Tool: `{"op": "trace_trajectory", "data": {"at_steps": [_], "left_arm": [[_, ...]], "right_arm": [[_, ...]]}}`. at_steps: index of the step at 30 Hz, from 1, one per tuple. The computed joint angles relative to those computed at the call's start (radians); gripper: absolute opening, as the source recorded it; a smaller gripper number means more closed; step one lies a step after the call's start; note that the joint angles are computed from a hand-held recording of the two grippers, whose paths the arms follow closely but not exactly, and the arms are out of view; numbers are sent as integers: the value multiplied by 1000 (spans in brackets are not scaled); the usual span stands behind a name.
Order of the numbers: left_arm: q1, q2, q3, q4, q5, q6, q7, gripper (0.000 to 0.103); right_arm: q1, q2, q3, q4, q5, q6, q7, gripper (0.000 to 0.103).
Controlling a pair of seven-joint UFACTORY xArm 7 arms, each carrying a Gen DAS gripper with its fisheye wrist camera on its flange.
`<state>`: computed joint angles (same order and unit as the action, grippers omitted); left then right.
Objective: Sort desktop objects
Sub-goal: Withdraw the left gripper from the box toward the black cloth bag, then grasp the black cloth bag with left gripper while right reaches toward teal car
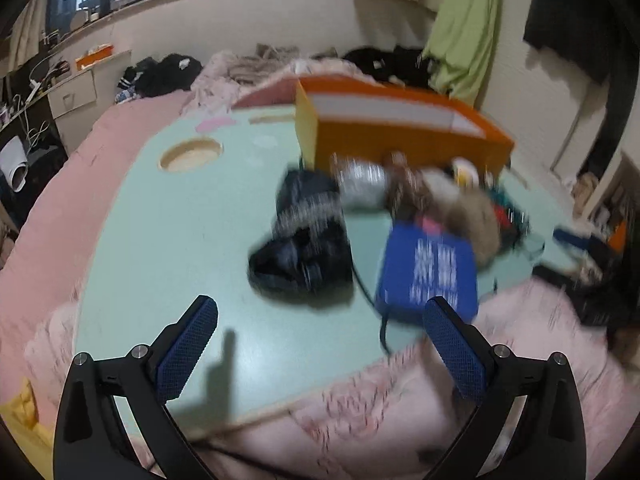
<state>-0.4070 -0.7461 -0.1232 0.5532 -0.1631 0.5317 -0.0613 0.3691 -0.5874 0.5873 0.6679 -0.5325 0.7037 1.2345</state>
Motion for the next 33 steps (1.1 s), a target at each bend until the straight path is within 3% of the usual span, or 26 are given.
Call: {"op": "trace_trajectory", "data": {"at_steps": [3, 6, 7, 11, 13, 17, 22, 26, 28, 33], "left_arm": [[41, 76, -17, 67, 21, -16, -30, 95], [70, 204, -27, 162, 36, 23, -67, 73], [75, 235, -30, 182, 42, 45, -76, 58], [69, 233, -52, 157, 63, 17, -90, 41], [69, 211, -57, 133, 74, -4, -103, 38], [80, 159, -81, 86, 102, -35, -162, 36], [74, 144, -79, 71, 123, -53, -191, 36], [67, 158, -66, 79, 124, -58, -190, 36], [68, 158, -66, 79, 127, -61, -192, 36], [64, 156, -68, 77, 134, -64, -191, 36]], "right_arm": [[1, 0, 0, 0, -1, 1, 1, 103], [1, 0, 0, 0, -2, 1, 2, 103], [2, -1, -1, 1, -1, 2, 2, 103], [2, -2, -2, 4, 1, 6, 5, 103], [11, 2, -23, 15, 23, 4, -9, 103], [-14, 4, -66, 38, 58, -91, 1, 99], [-65, 159, -60, 167, 42, -61, -40, 64], [-46, 217, -84, 195, 10, -84, -35, 56], [-26, 225, -105, 190, 5, -113, -44, 46], [-8, 246, -117, 206, -16, -102, -60, 46]]}}
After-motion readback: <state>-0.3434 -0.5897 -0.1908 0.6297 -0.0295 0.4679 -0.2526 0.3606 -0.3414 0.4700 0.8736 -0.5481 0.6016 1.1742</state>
